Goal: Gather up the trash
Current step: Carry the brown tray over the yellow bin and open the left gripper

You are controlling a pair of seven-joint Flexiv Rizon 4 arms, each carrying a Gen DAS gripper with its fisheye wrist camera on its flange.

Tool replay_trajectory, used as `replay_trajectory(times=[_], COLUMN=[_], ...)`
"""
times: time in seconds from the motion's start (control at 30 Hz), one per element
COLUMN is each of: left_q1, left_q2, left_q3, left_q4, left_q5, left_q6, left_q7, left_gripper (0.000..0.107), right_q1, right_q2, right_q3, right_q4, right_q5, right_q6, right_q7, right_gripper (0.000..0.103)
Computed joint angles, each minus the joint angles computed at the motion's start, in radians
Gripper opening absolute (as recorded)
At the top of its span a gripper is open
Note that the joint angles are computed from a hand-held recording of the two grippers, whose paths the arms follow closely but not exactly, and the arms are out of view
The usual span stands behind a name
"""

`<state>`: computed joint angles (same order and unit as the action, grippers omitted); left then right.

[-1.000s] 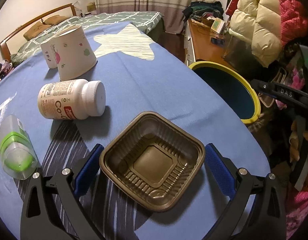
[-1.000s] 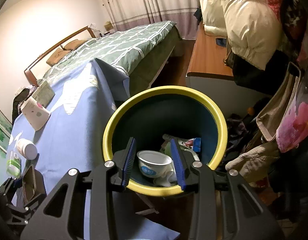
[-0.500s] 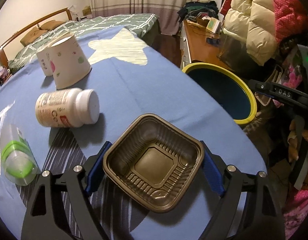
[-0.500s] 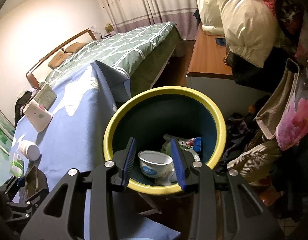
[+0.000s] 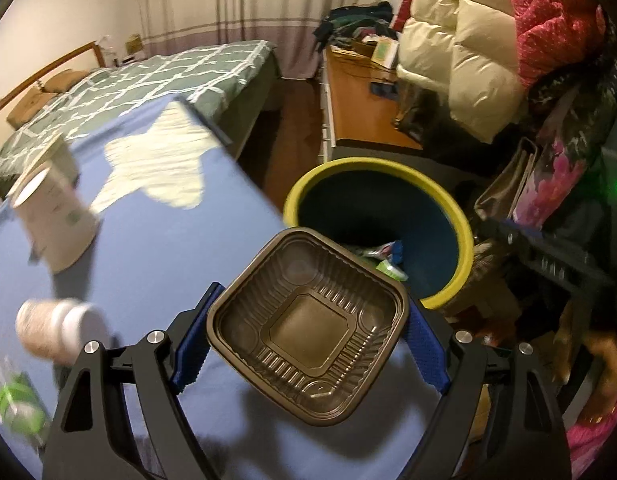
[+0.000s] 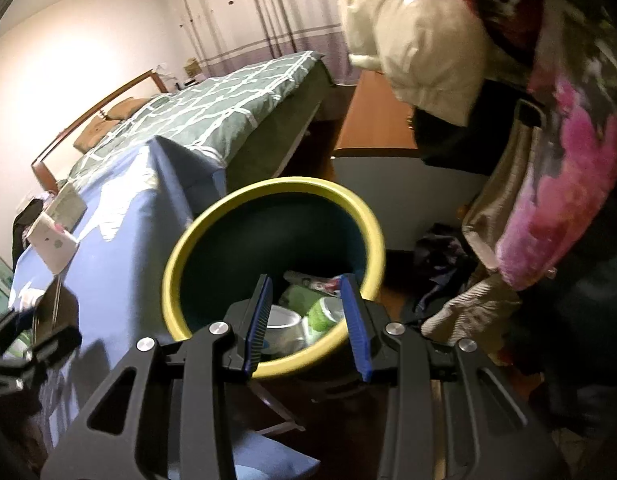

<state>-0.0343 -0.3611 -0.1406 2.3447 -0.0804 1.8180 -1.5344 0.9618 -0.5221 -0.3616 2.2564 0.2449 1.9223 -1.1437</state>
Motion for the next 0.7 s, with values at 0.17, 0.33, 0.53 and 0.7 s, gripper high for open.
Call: replay_trajectory(times=[0.17, 0.33, 0.53, 0.7], left_q1=[-0.09, -0.126, -0.157, -0.194], left_q2=[-0.063, -0.139, -0.218, -0.252], left_q3=[0.05, 0.055, 0.072, 0.116], left_q4=[-0.122, -0.253, -0.365, -0.42], left_q5=[-0.034, -0.066, -0.082, -0.091], left_q6=[-0.071, -0.176, -0.229, -0.255], left_q7=[0.035, 0.066, 0.086, 0.058], left_gripper=[0.083, 0.084, 0.085, 0.091], right_q1=[0.009, 0.007, 0.017, 0.001], right_q2=[-0.005, -0.008, -0.012, -0.015], right_q3=[-0.028, -0.047, -0.072, -0.062], right_q4=[0.021, 0.036, 0.043, 0.041], right_q5=[0.014, 0.023, 0.02, 0.005], right_q6=[0.0, -0.001, -0.012, -0.018], right_q7=[-0.004, -0.002, 0.001, 0.009], right_gripper=[0.035, 0.035, 0.035, 0.035])
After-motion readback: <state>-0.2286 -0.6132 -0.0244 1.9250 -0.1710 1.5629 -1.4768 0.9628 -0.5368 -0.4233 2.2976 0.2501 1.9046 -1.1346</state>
